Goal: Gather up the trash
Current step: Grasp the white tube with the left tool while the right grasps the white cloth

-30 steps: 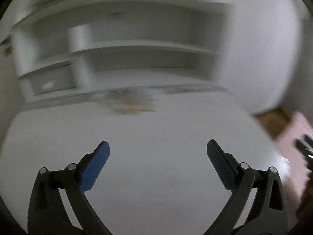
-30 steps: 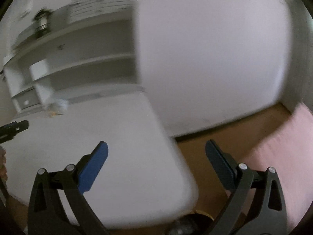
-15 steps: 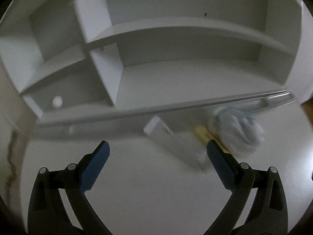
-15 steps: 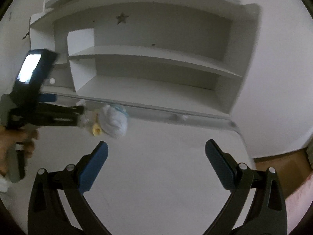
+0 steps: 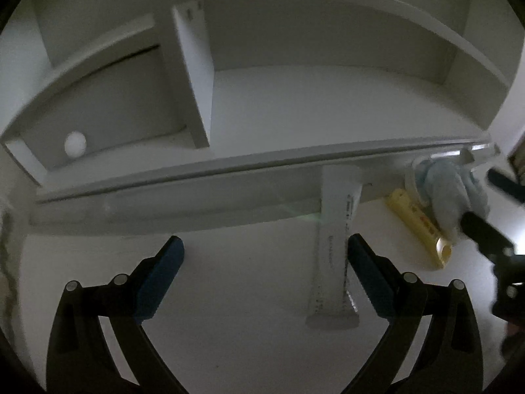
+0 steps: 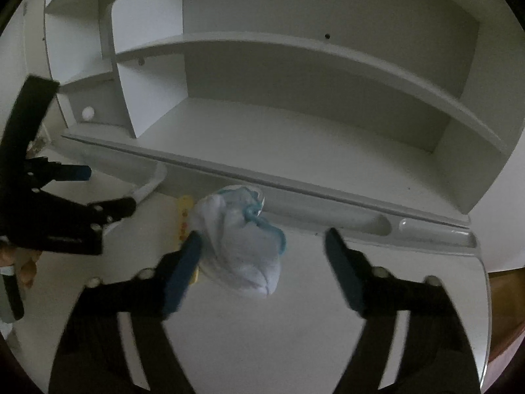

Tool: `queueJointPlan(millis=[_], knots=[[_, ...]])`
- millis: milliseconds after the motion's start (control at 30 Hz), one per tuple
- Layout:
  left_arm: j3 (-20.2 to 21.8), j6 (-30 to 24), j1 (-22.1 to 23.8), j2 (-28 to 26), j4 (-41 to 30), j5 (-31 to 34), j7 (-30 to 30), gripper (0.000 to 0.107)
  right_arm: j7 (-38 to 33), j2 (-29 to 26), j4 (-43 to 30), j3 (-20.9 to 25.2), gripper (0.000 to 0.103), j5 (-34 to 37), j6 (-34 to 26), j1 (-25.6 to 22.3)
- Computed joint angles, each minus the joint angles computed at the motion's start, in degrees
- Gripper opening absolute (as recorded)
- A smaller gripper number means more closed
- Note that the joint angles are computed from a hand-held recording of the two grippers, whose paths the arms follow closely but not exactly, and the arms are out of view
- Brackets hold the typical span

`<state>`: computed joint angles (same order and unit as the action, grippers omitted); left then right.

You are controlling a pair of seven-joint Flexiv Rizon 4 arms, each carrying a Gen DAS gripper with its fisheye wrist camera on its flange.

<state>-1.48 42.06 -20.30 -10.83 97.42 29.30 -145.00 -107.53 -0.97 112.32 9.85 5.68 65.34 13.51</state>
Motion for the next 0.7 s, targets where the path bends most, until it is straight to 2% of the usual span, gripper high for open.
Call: queueJointPlan(millis=[33, 100, 133, 167, 200, 233, 267, 300, 367, 433, 700], knots=[[-0.2, -0.5, -0.2, -0.5, -0.7, 0.9, 0.5, 0.097, -1.0, -0.3, -0.8, 0.0, 0.064, 1.4, -1.6, 0.0], [-0.3, 1.2, -0.4, -0.9, -0.8, 1.3, 1.3, 0.096, -5.3, -0.2, -3.1, -0.1, 0.042, 7.1, -7.0, -0.3], [-0.4, 1.7, -0.6, -1.1, -0.9, 1.5, 1.8, 0.092, -7.4, 0.0, -3.9, -0.2, 0.035, 10.1, -8.4, -0.6], [-0.4, 2.9, -0.9, -1.3, -1.1, 2.1, 2.2, 0.082, -8.0, 0.2, -4.1, -0.2, 0.029, 11.5, -8.6, -0.7], [-0.5, 4.0, -1.2, -1.5, -1.3, 2.7, 2.7, 0.076, -8.3, 0.2, -4.2, -0.3, 0.023, 12.2, -8.5, -0.8], [-0.4, 5.0, -1.5, -1.7, -1.4, 3.2, 2.9, 0.055, -9.0, 0.5, -4.5, -0.6, 0.022, 13.8, -8.8, -1.1], [-0.3, 5.3, -2.0, -1.7, -1.6, 3.9, 2.7, 0.021, -9.4, 0.8, -4.8, -0.8, 0.021, 15.5, -8.4, -1.4], [-0.1, 5.5, -2.2, -1.7, -1.6, 4.0, 2.1, 0.014, -9.5, 1.2, -4.7, -1.0, 0.02, 16.8, -7.0, -1.7], [0.3, 8.8, -1.9, -1.2, 0.1, 3.0, 1.2, 0.014, -9.5, 2.3, -4.1, -1.4, 0.02, 19.1, -2.8, -2.2], [0.8, 9.4, -2.1, -0.9, 0.6, 3.7, -0.1, 0.014, -9.0, 2.9, -4.0, -2.0, 0.02, 21.0, 0.1, -2.5], [0.1, 9.0, -1.7, 0.6, 1.7, 4.1, -1.0, 0.014, -7.7, 1.7, -5.5, -2.6, 0.02, 21.0, -3.5, -3.1]])
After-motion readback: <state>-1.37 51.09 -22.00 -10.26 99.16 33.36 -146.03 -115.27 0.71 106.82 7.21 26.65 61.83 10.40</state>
